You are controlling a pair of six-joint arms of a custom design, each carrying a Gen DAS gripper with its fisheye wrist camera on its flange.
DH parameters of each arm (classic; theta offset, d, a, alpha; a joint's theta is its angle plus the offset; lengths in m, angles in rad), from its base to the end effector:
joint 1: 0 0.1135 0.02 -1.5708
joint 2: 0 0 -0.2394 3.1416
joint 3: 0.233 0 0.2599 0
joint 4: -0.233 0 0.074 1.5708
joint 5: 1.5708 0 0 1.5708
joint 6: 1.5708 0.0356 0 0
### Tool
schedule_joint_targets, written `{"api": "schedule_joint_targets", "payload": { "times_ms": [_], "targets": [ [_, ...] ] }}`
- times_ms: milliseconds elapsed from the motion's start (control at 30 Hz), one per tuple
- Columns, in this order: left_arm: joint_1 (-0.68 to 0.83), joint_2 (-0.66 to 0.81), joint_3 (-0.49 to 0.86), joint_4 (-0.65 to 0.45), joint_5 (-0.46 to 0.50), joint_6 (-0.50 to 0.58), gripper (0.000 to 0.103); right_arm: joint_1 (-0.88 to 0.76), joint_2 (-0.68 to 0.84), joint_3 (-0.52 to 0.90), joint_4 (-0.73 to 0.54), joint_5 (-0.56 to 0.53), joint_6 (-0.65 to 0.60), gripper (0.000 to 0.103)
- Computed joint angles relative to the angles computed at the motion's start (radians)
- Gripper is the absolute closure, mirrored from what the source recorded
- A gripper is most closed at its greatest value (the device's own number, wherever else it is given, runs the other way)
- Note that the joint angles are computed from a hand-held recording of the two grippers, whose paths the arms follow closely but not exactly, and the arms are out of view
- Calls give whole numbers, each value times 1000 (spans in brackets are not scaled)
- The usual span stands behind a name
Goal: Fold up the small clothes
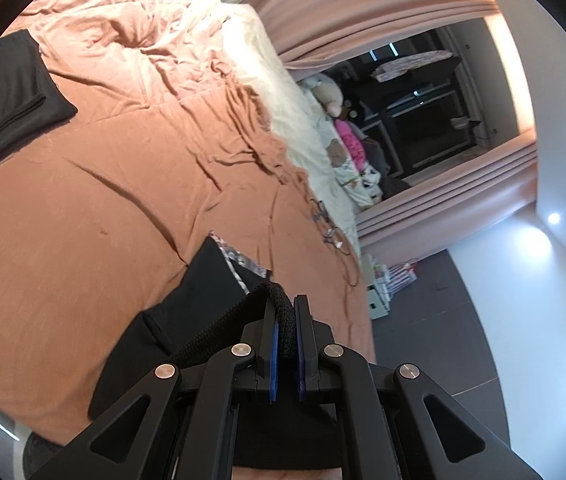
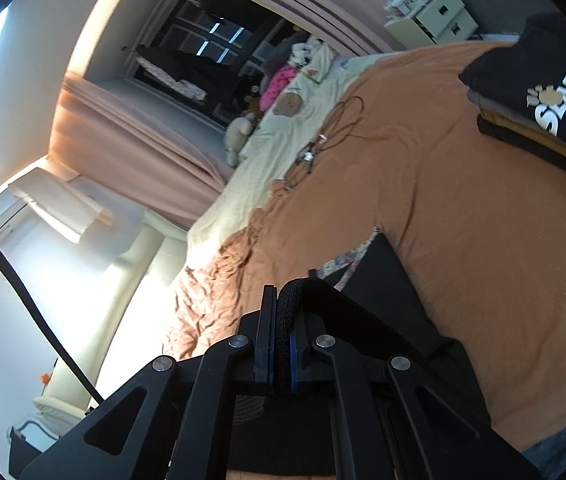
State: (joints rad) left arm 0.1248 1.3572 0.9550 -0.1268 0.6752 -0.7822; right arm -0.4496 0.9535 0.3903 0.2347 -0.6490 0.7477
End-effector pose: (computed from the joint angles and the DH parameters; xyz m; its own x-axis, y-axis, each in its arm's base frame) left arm 0.3137 0.0169 0.2523 -0.6641 -0.6378 -0.3901 -0.0421 0.5528 -0.8323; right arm 0.2112 -0.0781 0.1914 -0.3279 0.7598 -0.5615 0.0737 0.6131 0.7866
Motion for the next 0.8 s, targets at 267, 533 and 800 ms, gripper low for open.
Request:
{"api": "schedule_joint_targets", "payload": {
  "times_ms": [267, 533, 800],
  "targets": [
    [-67, 329, 237, -21, -97, 24, 97, 120, 200, 111, 37, 165, 75, 101],
    [-97, 612, 499, -112, -143, 60, 97, 202, 312, 244, -39, 276, 81, 101],
    [-109, 854, 743, -194, -185, 65, 97, 251, 426, 377, -111, 370, 126, 102]
  ]
}}
